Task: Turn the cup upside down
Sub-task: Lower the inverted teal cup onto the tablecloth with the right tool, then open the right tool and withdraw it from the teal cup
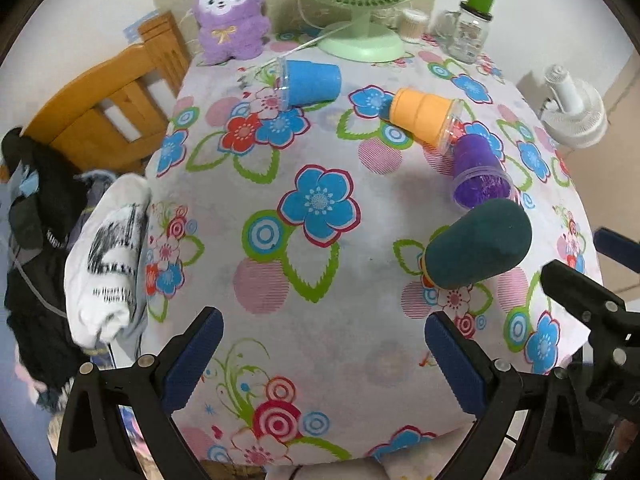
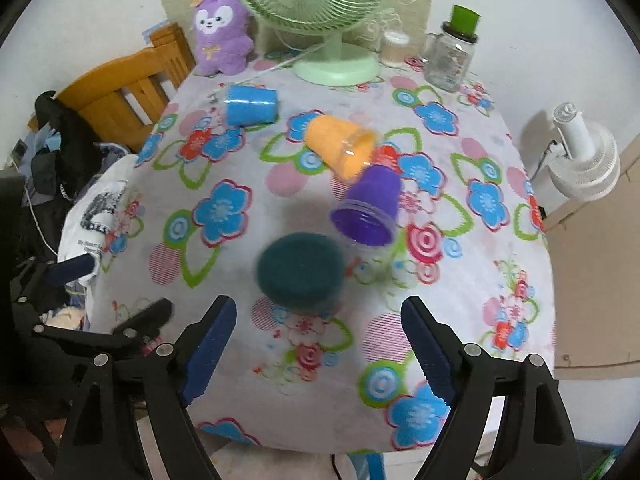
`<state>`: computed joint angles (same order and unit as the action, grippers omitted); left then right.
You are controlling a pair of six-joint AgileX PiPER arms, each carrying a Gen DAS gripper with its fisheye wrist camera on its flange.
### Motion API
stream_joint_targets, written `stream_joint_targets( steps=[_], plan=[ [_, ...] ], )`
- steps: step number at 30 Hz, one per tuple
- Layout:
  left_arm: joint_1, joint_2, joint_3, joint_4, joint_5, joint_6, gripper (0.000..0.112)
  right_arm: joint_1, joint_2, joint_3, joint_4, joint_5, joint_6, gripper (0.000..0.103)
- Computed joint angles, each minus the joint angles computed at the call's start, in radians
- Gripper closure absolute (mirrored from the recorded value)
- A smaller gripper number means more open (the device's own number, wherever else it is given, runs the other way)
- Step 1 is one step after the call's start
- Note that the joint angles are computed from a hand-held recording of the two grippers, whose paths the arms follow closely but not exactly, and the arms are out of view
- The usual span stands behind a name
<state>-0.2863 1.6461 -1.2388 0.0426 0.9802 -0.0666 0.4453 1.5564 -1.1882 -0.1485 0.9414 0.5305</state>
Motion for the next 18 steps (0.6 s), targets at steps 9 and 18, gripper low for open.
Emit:
stream_joint_targets(
  steps=[9,18],
  plan=[
    [-0.133,-0.039,-0.036,0.073,0.060,-0.310,0.010,-0.147,-0.107,0.076,0.048,-0.032,-0.211,0.017],
    [-0.242,-0.052,-0.154,0.143,0.162,-0.483,0.010,-0.260,-0.153,0.057,0.094,0.008,-0.359,0.017]
  ],
)
